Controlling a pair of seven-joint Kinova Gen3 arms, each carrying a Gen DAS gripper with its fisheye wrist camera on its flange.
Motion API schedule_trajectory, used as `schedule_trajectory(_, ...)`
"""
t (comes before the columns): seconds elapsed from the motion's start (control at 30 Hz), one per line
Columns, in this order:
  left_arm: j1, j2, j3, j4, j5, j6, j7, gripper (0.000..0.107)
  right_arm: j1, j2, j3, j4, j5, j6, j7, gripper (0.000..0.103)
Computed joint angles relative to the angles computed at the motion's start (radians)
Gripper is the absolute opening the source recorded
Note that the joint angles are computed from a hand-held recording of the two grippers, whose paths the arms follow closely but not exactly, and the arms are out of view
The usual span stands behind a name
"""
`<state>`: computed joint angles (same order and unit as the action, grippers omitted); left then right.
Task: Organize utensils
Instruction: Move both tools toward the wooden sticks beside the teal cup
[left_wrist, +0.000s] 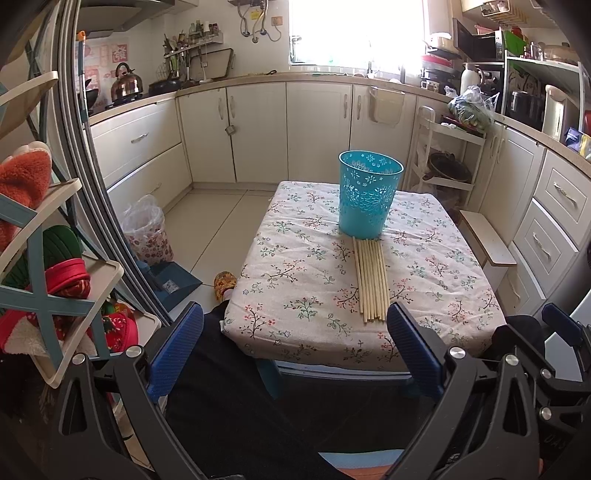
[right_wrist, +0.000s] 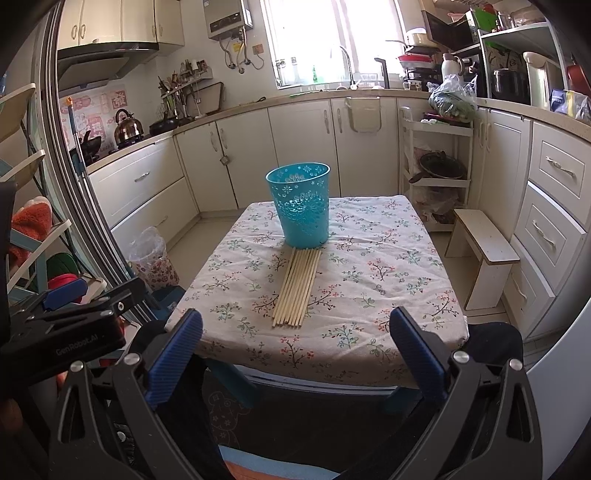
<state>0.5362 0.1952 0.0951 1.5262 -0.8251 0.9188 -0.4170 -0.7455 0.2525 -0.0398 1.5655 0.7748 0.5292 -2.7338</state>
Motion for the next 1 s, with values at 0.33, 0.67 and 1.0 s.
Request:
schedule_trajectory(0.33,-0.009,0.004,-0.004,-0.008,0.011,-0.015,-0.017,0.096,-0.003,0.009,0.005,-0.010,0.014,-0.006,-0.008,0.098)
schedule_trajectory(0.67,-0.043,0.033,-0.023,-0.020,0.070,-0.063,-0.081,0.096,0.002,0.042,0.009,-0.049,-0.026,-0.014,0.052,0.098)
schedule_trajectory(1.0,-0.077,0.088,-0.059,-0.054,0.162,-0.113,-0.175,0.096,0.038,0.094,0.006,-0.112,-0.182,-0.009,0.216,0.098)
